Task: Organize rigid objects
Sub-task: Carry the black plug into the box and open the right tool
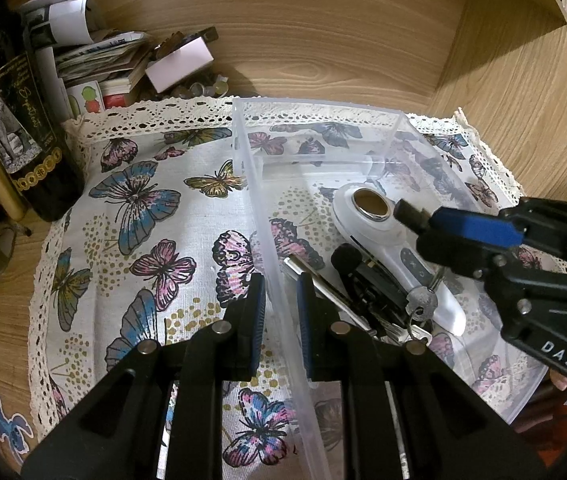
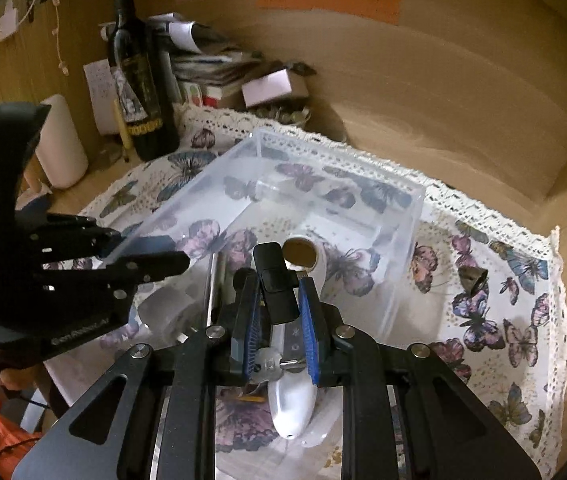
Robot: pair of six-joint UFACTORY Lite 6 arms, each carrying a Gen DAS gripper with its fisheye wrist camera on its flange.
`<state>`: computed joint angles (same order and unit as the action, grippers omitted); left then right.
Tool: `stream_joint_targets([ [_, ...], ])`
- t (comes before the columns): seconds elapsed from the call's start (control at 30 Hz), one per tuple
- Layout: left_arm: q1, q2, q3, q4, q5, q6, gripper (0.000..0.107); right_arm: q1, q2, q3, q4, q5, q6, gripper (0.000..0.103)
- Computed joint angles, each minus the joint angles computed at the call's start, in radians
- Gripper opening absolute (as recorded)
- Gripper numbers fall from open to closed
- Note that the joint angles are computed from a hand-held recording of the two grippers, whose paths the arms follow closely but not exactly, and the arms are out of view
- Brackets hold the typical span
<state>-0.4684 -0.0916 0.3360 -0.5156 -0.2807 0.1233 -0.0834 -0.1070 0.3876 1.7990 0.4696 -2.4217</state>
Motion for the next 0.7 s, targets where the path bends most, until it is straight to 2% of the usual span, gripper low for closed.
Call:
stream_joint_targets([
  [0.2, -0.001, 0.000, 0.000, -0.003, -0.001, 0.001, 0.015, -0.016, -0.002, 0.002, -0.043, -0.005, 0.035, 0.020],
  [0.5, -0.003, -0.001, 0.000, -0.007, -0.001, 0.003, 0.015, -0.147, -0.109, -0.021, -0.118, 0.045, 0.094, 0.035],
  [0.63, -0.003, -0.001, 0.000, -0.006, -0.001, 0.002, 0.015, -0.232, -0.140, -0.004, -0.152, 0.079, 0.124, 0.048],
  [0.7, -0.004, -0.001, 0.000, -0.006, -0.001, 0.001, 0.015, -0.275, -0.142, 0.015, -0.151, 0.094, 0.127, 0.051],
])
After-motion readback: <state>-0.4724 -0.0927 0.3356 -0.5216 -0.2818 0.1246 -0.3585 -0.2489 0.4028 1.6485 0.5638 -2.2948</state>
